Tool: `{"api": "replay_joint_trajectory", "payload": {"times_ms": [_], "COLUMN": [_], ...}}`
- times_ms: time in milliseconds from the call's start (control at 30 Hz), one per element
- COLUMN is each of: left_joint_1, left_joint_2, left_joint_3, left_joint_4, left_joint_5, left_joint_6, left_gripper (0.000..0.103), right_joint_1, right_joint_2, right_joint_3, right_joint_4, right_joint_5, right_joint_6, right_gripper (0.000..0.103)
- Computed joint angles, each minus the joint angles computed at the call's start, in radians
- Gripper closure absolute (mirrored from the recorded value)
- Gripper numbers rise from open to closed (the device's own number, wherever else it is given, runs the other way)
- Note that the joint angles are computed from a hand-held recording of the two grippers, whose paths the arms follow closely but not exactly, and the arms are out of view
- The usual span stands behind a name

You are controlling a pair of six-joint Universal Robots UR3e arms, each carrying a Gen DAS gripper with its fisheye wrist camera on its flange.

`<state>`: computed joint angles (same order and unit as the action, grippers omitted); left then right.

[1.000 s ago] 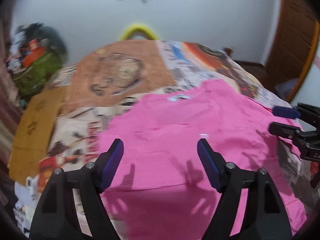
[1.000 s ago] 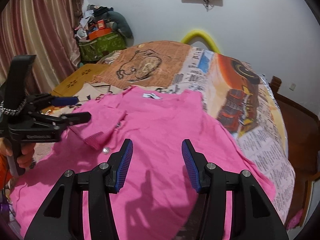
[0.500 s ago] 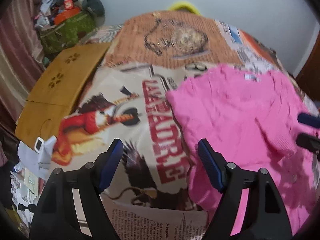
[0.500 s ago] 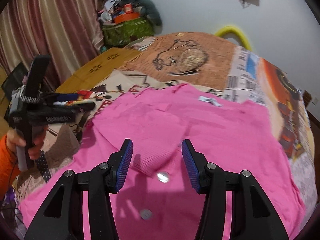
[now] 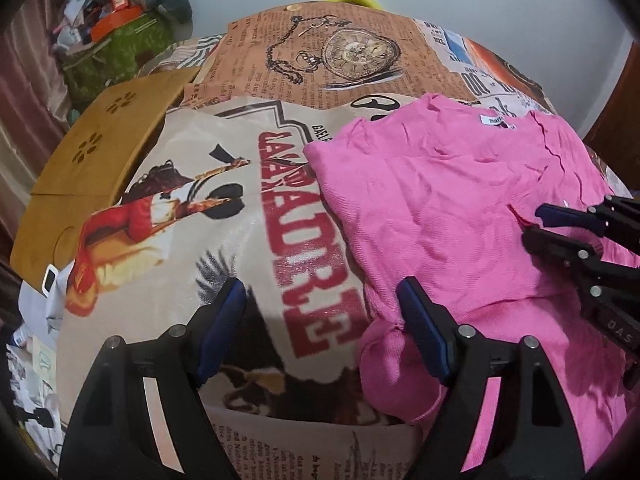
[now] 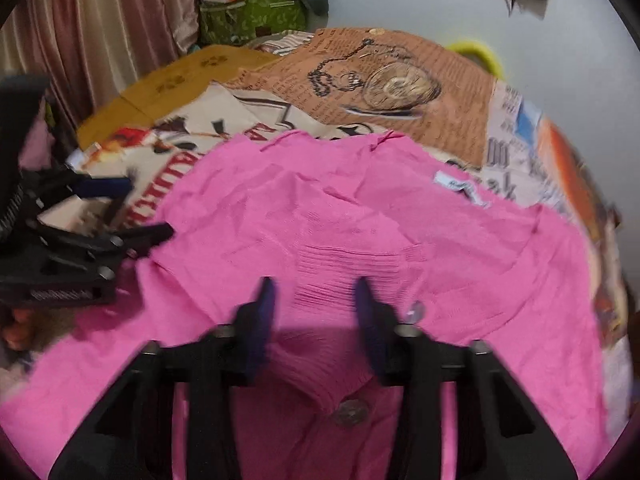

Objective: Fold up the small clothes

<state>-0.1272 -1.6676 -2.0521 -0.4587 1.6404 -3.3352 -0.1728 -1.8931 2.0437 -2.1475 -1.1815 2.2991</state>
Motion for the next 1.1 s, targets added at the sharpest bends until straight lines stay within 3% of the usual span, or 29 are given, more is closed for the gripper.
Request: {"api": "replay_joint_trajectory", "payload": {"times_ms": [67,367,567,733,833,900,1033,1100], "left_joint_1": [-0.005,-0.012,-0.020,-0.031,-0.070,-0.101,-0.150,-0.185], "left_joint_2": [-0.001,-0.004,-0.011,-0.016,-0.020,-0.017,0.024,0.041], "left_joint_3": [-0.008,-0.007,-0.001,0.019,0.055,0.084,0.133,0.173], "left_joint_4": [0.015,0.018,0.017,-0.005,-0.042,-0.077,-0.144,-0.181], "left_joint_5": [0.007,0.021,0.038,0.057,0.119,0.163,0.192,0.216], "left_joint_6": [-0.002,-0.010,-0.012,-0.012,-0.018,-0.023,-0.042,-0.059], "left_gripper": [0.021,0.021,0.020,0.020,0.020,0.020,0.020,0.020], "right_joint_1": [-0.029,-0.321,-0.456,-0.637,-0.755,-0.839,-1.021,-1.107], "right_joint_2": [-0.006,-0.118,-0.154,-0.169,-0.189,-0.204,-0.217,-0.205], "right_joint_3": [-0.019,-0.085,-0.092,-0.143,-0.191,-0.228,-0.320,-0.376], "right_joint_4": [0.044,0.335,0.412,0.587,0.710,0.797,0.984,1.068], "right_joint_5": [0.021,0.230,0.228,0.247,0.262,0.279,0.319,0.332], "right_joint_6": [-0.014,-0.121,-0.202,-0.332,-0.436,-0.512,-0.683,-0.766], "right_gripper": [0.090,0.091,0.091,0.091,0.091,0.087,0.068,0.063]}}
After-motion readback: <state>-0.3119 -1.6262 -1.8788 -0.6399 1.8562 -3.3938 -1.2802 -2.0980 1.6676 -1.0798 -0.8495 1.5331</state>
